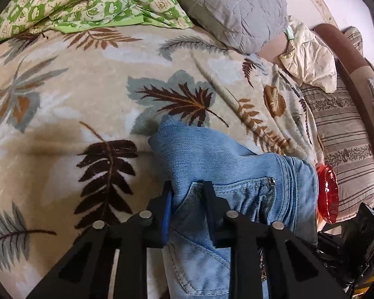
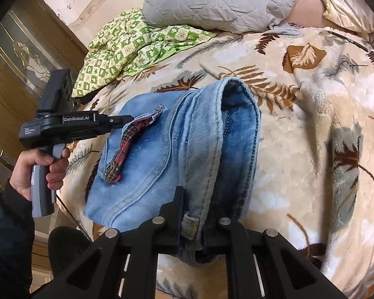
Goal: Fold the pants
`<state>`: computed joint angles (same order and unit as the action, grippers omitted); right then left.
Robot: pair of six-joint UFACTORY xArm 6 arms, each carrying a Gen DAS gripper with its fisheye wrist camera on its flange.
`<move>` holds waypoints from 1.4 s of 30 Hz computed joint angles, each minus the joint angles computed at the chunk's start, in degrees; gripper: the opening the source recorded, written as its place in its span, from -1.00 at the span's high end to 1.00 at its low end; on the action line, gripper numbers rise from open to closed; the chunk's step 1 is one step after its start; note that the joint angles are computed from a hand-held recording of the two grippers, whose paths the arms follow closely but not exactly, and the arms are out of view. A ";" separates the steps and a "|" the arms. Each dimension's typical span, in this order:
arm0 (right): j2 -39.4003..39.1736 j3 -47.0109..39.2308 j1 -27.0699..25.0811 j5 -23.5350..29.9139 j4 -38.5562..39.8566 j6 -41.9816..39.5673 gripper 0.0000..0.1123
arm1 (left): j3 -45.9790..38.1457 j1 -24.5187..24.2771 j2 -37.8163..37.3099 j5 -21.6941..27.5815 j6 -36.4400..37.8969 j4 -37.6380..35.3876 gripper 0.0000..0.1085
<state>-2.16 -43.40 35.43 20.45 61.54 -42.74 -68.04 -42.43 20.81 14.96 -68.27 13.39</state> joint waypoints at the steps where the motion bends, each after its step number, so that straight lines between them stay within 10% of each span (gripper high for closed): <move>1: -0.52 0.40 0.08 -0.35 0.71 -0.62 0.74 | -0.28 -0.01 -0.23 1.16 -2.76 3.33 0.30; 3: -1.49 1.08 0.66 -1.83 -1.01 1.10 0.53 | -1.06 -0.52 -1.17 5.84 -8.56 9.85 -0.32; 5: -2.70 2.30 1.36 -4.40 -3.68 3.92 -0.52 | -1.03 -1.62 -2.78 9.71 -14.70 17.49 -0.65; 6: -3.57 3.00 1.86 -6.01 -2.42 3.10 -0.61 | 0.01 -1.99 -3.87 9.02 -17.31 21.13 -0.69; 19: -4.63 1.74 1.15 -6.78 -3.41 4.52 -0.62 | 2.91 -16.50 -8.92 24.62 -21.31 46.85 -0.85; 37: -1.23 -3.16 -1.96 -2.85 -12.52 13.48 -0.62 | 1.06 -22.97 -4.43 32.07 -18.46 55.77 -0.85; 38: -0.60 -3.97 -2.24 -2.20 -13.53 14.74 -0.62 | 0.28 -23.14 -3.41 32.94 -17.01 56.28 -0.76; 41: 0.72 -5.84 -2.64 -0.98 -14.98 16.49 -0.62 | -0.53 -21.09 -1.81 28.35 -12.49 53.04 0.47; 42: 1.38 -6.70 -2.88 -0.49 -16.09 17.57 -0.62 | -0.07 -20.51 -2.03 27.03 -14.15 53.54 0.49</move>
<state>-0.79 -50.10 32.56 19.96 45.44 -25.17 -68.10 -62.94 18.77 42.00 -82.42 66.92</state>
